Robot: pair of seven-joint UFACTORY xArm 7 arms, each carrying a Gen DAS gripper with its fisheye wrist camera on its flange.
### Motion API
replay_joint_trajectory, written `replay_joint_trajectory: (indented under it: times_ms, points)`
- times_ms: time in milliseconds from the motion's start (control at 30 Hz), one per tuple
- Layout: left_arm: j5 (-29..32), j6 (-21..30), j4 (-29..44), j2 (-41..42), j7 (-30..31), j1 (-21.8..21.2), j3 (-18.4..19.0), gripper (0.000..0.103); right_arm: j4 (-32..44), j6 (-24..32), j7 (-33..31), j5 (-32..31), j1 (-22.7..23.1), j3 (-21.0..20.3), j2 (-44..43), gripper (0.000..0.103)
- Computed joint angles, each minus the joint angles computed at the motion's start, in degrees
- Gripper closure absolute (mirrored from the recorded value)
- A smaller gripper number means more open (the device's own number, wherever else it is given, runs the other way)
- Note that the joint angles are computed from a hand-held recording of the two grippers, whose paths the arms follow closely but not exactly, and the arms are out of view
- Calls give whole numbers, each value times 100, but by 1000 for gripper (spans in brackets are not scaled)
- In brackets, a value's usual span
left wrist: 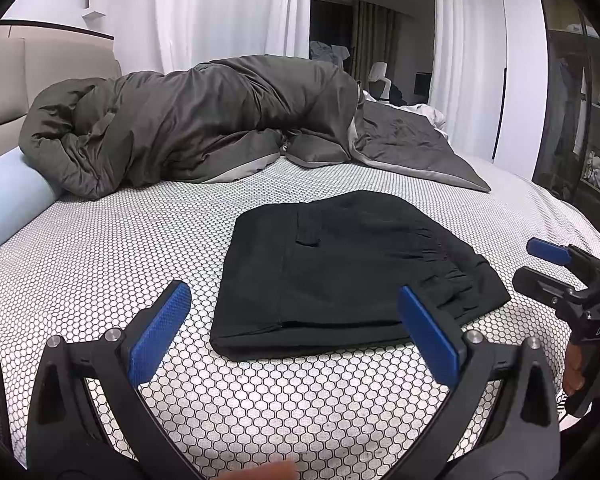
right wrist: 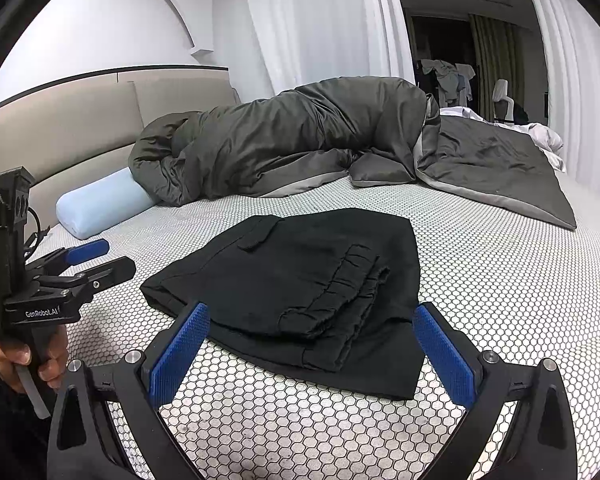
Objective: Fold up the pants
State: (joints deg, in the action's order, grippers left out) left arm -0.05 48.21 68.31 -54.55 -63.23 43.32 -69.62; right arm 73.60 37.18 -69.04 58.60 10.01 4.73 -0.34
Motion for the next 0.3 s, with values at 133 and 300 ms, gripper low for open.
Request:
replay_joint_trajectory:
  times_ms: [133,300]
  points:
    - [-4,13,16,-10,8,11,-4,0,7,19,-13,12,-10,0,9,0]
    - [2,-21,-47,3,35,-39,32,0,4,39,-12,4,-17,-2,7,0]
